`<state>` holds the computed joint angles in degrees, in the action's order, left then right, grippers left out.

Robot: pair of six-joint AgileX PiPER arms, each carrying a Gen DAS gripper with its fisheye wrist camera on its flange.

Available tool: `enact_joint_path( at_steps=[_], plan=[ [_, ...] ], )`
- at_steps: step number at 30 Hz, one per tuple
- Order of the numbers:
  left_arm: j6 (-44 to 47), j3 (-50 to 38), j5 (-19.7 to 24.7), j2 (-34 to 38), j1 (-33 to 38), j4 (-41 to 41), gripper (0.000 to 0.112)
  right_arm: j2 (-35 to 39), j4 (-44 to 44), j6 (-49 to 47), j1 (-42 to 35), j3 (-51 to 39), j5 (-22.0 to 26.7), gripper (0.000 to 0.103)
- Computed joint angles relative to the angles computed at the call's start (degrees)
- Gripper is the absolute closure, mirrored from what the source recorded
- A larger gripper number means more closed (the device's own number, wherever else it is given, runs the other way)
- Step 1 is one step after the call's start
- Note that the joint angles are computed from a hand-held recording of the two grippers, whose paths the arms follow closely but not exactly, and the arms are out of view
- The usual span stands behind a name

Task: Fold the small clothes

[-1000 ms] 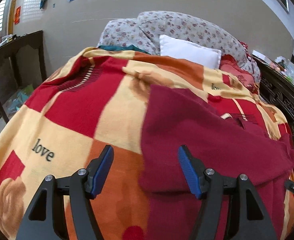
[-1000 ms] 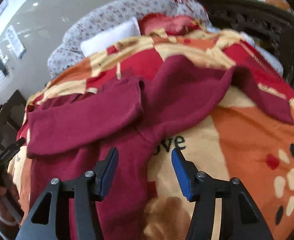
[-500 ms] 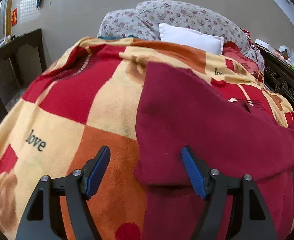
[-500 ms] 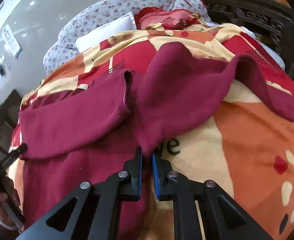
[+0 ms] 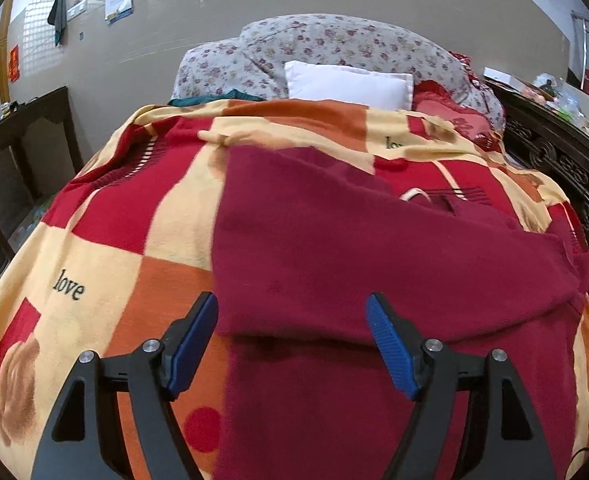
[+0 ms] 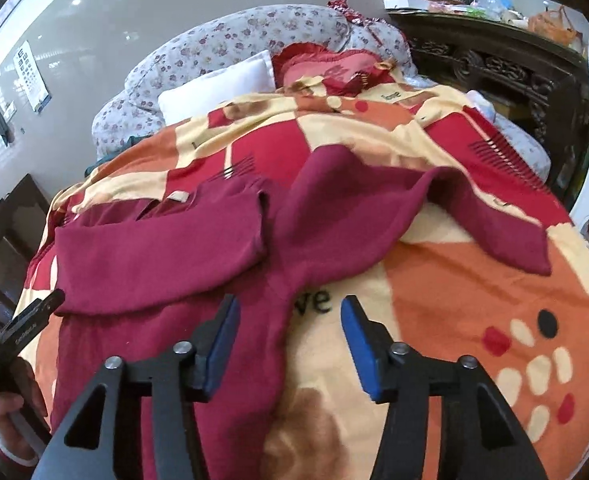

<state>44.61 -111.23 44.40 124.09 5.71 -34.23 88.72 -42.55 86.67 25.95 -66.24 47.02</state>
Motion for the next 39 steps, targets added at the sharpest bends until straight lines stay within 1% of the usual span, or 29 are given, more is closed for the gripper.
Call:
enact_joint_path(
  at_steps=[4,7,9,10,14,16,19,22,24,25,27,30,32,33,35,37,38,39],
  plan=[
    [-0.08,2.23,0.21,-1.28,-1.53,-0.38,0.036,-1.06,2.18,-2.75,-3.2,1.48,-2.01,0.045],
    [1.18,4.3,-1.1,-1.93,-2.87,-1.51,0.033,-3.21,2.45,-2.24,-5.88,3.86,-2.46,0.045],
    [1.57,3.93,-0.43,-1.16,-3.53,-2.42,0.033,-5.16,3.59,-2.96,-8.55,6.11,-3.98,0.043],
    [0.8,3.34,-0.17,-0.58,-4.05,-1.7,0.033,-5.75,4.03,-3.6,-9.57,6.91,-4.68,0.043],
    [-0.63,3.25,-1.64,0.41,-5.24,0.48,0.033,-8.05,4.8,-4.52,-12.81,10.15,-6.45,0.042],
    [-0.13,3.29,-1.75,0.81,-5.17,0.26,0.033,-9.79,5.15,-4.14,-15.82,12.71,-8.22,0.041],
    [1.08,3.55,-1.91,1.44,-4.94,-0.73,0.031,-11.99,7.97,-6.36,-21.65,15.93,-10.36,0.041],
    [1.96,3.82,-2.15,2.16,-4.97,-1.56,0.028,-15.16,14.26,-10.94,-29.13,20.15,-16.5,0.04],
    [2.68,4.53,-2.8,2.22,-5.21,-1.77,0.026,-16.84,21.24,-16.18,-34.9,22.63,-20.13,0.037],
    [3.36,4.93,-3.01,2.17,-5.26,-2.1,0.024,-16.92,22.25,-17.15,-35.81,22.68,-19.7,0.036],
    [4.63,5.19,-2.7,2.25,-5.03,-3.3,0.021,-17.64,20.98,-16.71,-37.9,23.21,-18.12,0.036],
    [4.87,4.22,-1.48,3.01,-4.67,-4.01,0.018,-18.28,23.05,-17.27,-41.85,24.59,-18.23,0.036],
    [4.76,3.96,-1.2,3.21,-4.69,-3.99,0.017,-17.75,20.0,-13.75,-42.8,24.9,-17.37,0.035],
    [4.94,4.09,-1.3,3.17,-4.76,-3.95,0.016,-17.01,19.4,-13.72,-43.49,24.58,-16.96,0.034],
    [5.28,4.05,-1.12,3.2,-4.72,-4.11,0.014,-15.78,19.72,-14.58,-45.34,24.68,-17.8,0.034],
    [5.21,3.35,-0.35,3.62,-4.7,-4.3,0.012,-13.94,22.25,-17.56,-47.75,24.8,-20.2,0.034],
    [5.2,3.06,0.01,3.79,-4.61,-4.41,0.012,-12.36,24.46,-20.59,-49.02,24.56,-21.74,0.034],
    [5.16,2.76,0.33,3.97,-4.54,-4.51,0.012,-11.29,24.69,-21.33,-49.35,24.36,-22.6,0.034]
  ],
)
